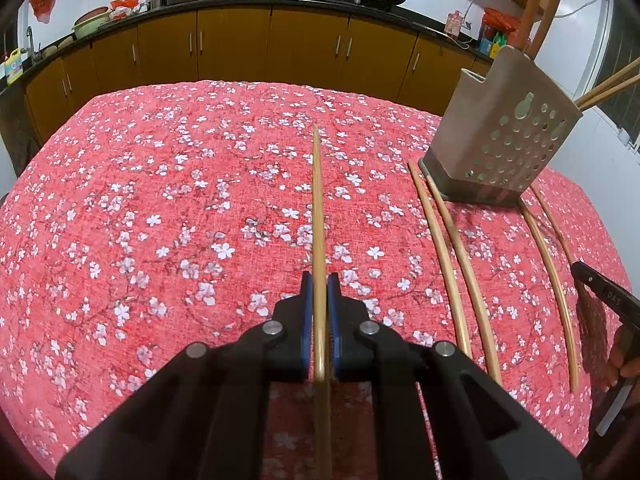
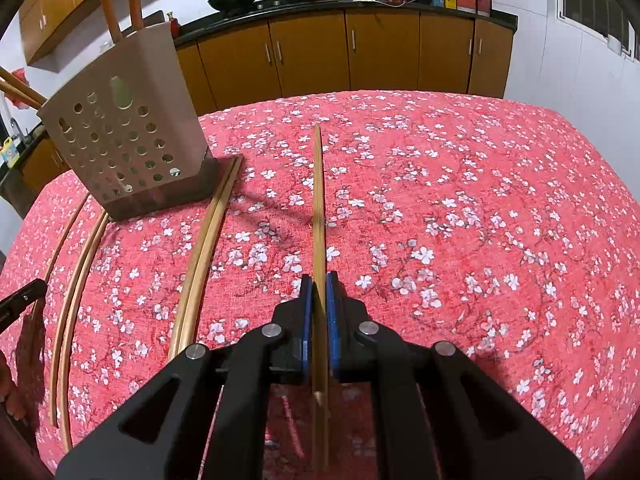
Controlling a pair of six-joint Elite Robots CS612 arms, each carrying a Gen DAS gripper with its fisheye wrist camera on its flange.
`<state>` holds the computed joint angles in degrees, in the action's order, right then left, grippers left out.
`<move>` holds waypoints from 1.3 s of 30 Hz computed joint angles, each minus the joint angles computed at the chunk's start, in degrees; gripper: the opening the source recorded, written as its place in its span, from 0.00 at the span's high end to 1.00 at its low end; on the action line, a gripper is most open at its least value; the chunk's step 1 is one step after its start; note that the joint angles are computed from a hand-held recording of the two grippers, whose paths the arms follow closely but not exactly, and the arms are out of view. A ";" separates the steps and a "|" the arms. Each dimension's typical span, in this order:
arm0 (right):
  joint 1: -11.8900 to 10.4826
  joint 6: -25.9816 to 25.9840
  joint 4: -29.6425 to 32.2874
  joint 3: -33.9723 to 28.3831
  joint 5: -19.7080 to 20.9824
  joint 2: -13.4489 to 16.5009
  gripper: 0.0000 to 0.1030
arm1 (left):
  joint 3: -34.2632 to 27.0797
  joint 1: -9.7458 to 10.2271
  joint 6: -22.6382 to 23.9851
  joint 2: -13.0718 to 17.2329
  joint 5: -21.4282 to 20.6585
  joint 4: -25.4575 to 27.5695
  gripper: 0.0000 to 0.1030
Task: Organize utensils
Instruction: 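Lift the gripped chopsticks off the table with both tools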
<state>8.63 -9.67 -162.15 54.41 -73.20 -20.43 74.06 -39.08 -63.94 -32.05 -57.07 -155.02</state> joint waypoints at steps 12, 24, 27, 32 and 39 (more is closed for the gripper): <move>-0.08 0.41 0.30 -0.16 0.70 0.08 0.91 | 0.40 0.01 -0.18 -0.13 -0.14 -0.70 0.90; -0.01 0.03 -0.75 2.14 0.03 -1.06 0.91 | -0.58 -0.91 1.46 -0.14 0.88 3.29 0.90; -0.08 -0.03 -0.87 2.39 0.09 -1.17 0.91 | -0.47 -1.21 1.25 -0.20 0.97 3.46 0.90; 0.02 -0.50 -1.15 2.72 -0.03 -1.41 0.93 | -1.20 -1.35 2.43 -0.10 1.50 5.89 0.92; -1.11 1.28 -8.64 6.32 2.55 -3.51 0.93 | 0.98 -1.65 2.75 -1.91 1.77 3.86 0.92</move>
<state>7.52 -8.39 -170.79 60.73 -70.65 -23.94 75.04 -40.73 -61.19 -33.96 -55.30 -151.16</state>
